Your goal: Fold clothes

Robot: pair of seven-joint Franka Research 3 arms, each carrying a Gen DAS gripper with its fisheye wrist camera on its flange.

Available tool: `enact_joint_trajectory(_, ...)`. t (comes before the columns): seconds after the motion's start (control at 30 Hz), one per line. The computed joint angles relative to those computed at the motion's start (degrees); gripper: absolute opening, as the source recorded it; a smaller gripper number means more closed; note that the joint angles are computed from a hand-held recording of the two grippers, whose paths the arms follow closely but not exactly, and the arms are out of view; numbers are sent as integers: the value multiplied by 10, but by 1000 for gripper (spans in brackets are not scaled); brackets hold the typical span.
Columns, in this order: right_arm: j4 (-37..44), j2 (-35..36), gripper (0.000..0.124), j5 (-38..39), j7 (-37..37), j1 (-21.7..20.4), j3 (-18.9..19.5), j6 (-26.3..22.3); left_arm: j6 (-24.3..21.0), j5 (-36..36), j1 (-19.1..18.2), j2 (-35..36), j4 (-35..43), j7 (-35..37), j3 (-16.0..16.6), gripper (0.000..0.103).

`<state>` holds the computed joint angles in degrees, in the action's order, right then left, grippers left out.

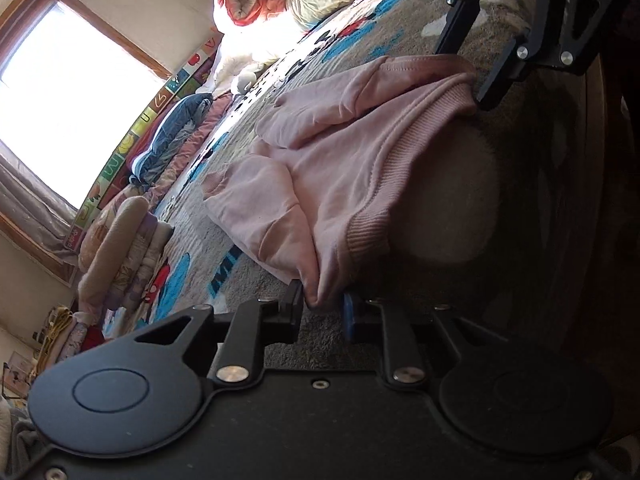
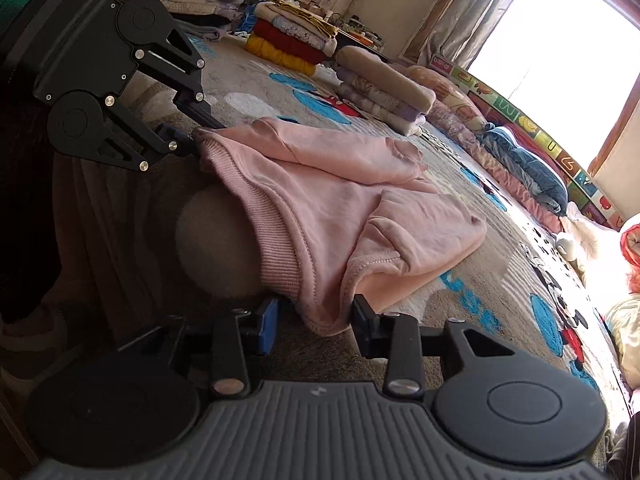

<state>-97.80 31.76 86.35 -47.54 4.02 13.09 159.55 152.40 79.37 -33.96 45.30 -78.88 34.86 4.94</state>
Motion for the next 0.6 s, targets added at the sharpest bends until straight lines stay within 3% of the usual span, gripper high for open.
enact_joint_trajectory(0.1,-7,-15,53,1,39,-22,-2,-51,83,-12,32,-35,-44,-66,-9,29)
enact_joint_trajectory(0.2,13,-10,53,13,104,-39,-11,-88,131,35,29,-48,-54,-183,14,30)
enact_joint_trajectory(0.27,25,-3,53,18,118,-42,-15,-93,130,41,34,-45,-49,-188,7,30)
enact_joint_trajectory(0.33,26,0,53,3,107,-34,-19,-81,115,8,44,-34,-40,-128,-11,31)
enact_joint_trajectory(0.47,16,0,54,-17,75,-27,-14,-69,89,1,28,-19,-25,-80,-3,32)
enact_joint_trajectory(0.53,11,0,55,-26,67,-24,-13,-60,86,28,17,-26,-36,-110,12,43)
enact_joint_trajectory(0.6,7,-1,55,-20,48,-24,-8,-49,78,52,13,-29,-39,-126,15,44)
